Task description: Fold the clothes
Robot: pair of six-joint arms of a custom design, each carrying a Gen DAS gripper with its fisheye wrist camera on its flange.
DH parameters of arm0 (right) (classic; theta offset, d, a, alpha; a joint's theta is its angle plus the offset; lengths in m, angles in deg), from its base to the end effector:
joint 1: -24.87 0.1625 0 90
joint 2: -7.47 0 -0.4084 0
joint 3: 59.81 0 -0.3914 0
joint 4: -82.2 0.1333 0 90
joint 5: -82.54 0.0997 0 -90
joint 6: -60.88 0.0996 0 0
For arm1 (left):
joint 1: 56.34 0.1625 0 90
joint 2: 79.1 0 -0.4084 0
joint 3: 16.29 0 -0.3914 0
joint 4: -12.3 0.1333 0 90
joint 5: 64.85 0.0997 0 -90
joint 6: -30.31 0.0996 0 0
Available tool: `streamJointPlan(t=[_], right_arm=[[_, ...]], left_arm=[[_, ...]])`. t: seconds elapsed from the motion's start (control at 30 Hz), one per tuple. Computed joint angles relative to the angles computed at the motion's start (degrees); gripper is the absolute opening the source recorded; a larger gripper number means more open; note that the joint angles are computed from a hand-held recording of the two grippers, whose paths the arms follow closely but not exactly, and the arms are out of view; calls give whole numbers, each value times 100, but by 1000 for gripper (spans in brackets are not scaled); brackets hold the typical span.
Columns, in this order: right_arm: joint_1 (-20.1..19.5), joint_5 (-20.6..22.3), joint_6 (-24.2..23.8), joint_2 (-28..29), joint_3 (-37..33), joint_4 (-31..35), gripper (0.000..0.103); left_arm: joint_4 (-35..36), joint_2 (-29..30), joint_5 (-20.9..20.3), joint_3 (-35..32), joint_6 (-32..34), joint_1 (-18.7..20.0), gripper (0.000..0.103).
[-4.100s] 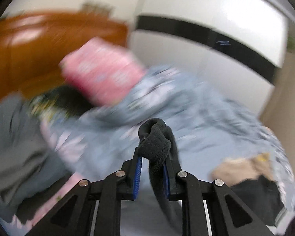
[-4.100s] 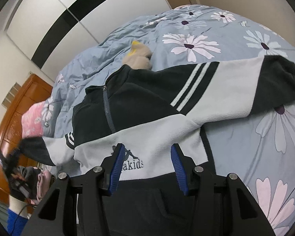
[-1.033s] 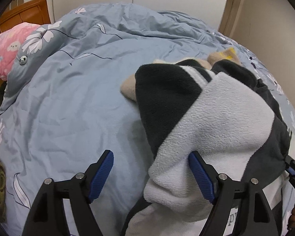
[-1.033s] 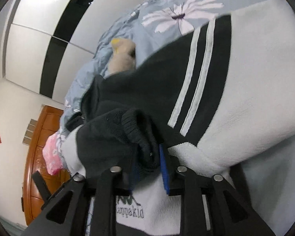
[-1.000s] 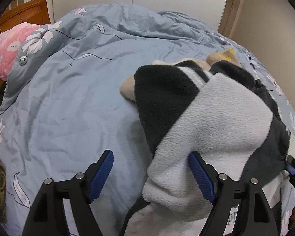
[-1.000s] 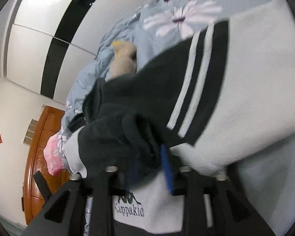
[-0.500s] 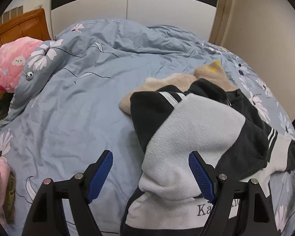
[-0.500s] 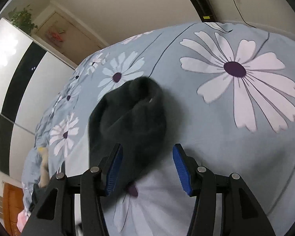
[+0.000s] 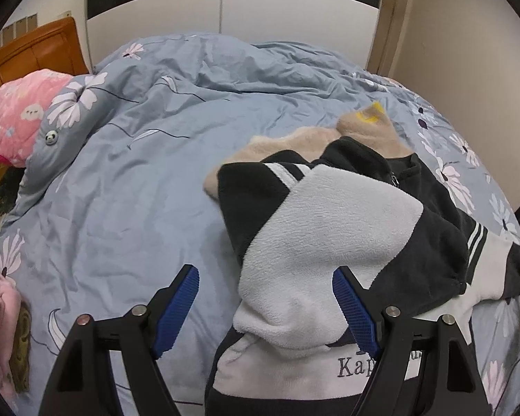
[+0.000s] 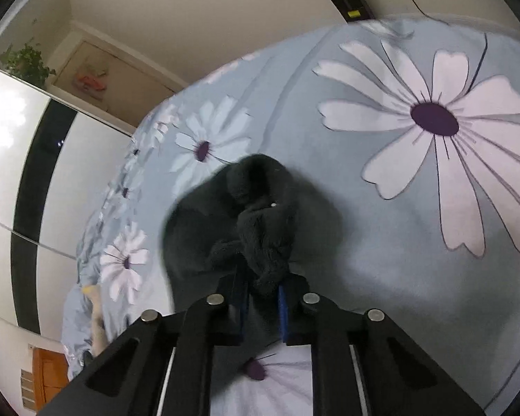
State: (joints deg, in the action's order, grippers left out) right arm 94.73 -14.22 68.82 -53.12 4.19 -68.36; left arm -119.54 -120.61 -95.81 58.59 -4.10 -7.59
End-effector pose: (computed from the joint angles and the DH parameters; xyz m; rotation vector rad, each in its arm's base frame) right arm -0.1367 -0.7257 0.5251 -0.7086 -2.4906 1.3854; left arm -0.3227 -0.6997 0.1819 0.0400 2.2509 -0.9127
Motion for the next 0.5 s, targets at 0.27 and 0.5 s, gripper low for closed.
streamJointPlan(t=[0.27, 0.5], right_arm=[[1200, -402, -1615, 5, -66, -345, 13], [2210, 289, -2837, 502, -331, -136, 13]], left_arm=[[-393, -371, -83, 535, -283, -39, 82], [-812, -894, -143, 1218, -645, -80, 82]])
